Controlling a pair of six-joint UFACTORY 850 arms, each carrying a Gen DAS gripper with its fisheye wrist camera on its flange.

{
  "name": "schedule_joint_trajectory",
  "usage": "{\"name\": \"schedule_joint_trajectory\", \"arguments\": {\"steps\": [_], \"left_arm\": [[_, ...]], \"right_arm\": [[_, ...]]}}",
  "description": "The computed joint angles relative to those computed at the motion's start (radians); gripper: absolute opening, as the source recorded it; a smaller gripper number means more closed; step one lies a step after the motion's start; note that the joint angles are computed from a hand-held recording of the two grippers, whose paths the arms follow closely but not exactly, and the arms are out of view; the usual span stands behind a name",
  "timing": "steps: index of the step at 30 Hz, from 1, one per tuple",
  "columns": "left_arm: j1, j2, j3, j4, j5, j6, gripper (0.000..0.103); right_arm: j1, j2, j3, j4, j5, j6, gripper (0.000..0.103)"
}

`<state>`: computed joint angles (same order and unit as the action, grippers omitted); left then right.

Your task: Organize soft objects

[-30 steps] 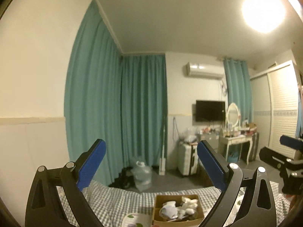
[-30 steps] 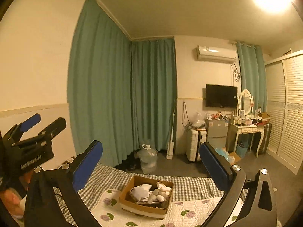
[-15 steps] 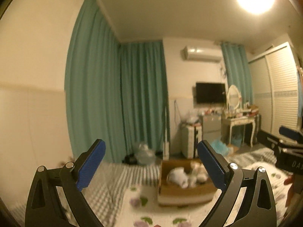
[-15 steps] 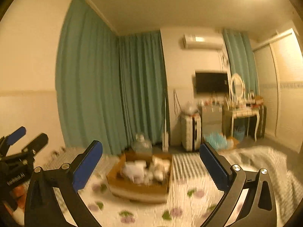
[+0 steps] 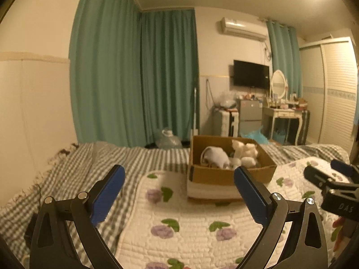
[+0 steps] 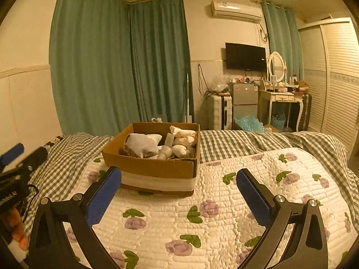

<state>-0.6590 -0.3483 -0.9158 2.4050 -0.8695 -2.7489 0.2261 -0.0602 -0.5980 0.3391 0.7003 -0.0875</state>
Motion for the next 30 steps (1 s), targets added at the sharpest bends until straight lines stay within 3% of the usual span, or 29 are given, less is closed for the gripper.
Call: {"name": "schedule_joint_trajectory", "arguments": {"steps": [16,30], "left_arm": [[0.023,-0.01,-0.003,0.077,0.08,-0.083,0.099],[0.014,-0.008,0.004,0.062,0.064,-0.078,0.099]], "right_arm": [[-0.003,0.007,-0.003,-0.022,-0.023,0.025,0.103],[0.004,0.009,-0.004,-0.009,-0.012,0.015,0.103]]}}
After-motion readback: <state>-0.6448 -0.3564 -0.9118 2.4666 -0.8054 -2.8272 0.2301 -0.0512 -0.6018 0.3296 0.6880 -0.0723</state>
